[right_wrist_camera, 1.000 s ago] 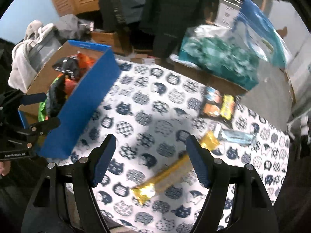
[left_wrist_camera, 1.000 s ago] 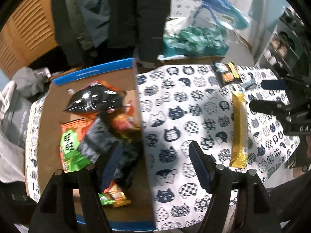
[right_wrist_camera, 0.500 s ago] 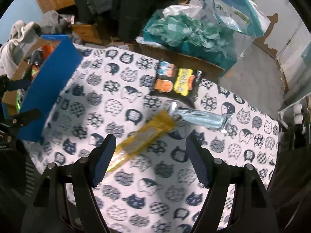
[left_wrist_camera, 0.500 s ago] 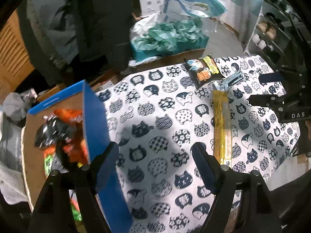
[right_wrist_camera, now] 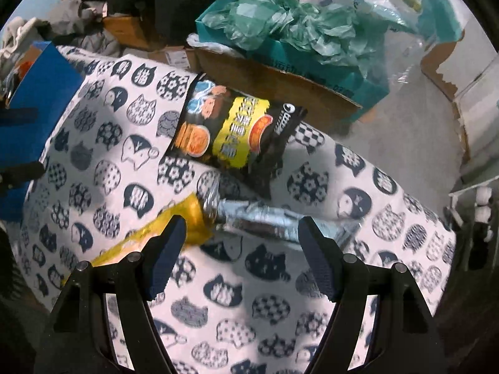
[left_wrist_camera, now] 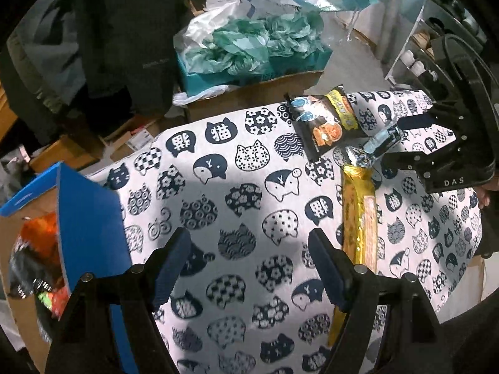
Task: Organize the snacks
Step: 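Move the left tool to the yellow wafer bar while the right tool approaches the silver packet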
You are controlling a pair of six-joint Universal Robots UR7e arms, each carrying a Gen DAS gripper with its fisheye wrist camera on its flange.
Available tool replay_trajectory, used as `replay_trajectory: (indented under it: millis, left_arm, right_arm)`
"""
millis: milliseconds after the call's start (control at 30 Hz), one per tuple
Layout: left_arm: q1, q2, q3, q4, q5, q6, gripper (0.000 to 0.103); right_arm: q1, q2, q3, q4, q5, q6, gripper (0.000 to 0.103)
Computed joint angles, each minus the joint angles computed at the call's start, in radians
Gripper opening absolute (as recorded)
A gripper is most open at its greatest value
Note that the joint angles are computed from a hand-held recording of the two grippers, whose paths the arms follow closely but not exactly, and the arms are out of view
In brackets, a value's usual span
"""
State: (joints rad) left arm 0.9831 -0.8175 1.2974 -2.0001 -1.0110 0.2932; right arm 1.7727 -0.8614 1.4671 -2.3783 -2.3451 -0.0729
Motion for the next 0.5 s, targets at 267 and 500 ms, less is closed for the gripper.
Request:
replay_trajectory:
  millis: [267, 500]
  left_arm:
    - [0.028, 0.06, -0.07, 0.066, -0.016, -0.029, 0.079]
    - [0.037, 0.058, -0.071, 0.1, -0.038, -0.054, 0.079]
  right_arm:
    - [-0.046, 0.038, -0.055, 0.025, 0.037, -0.02, 0.075]
    - [-0.066, -0.03, 0.017, 0.059, 0.079, 0.095, 0.075]
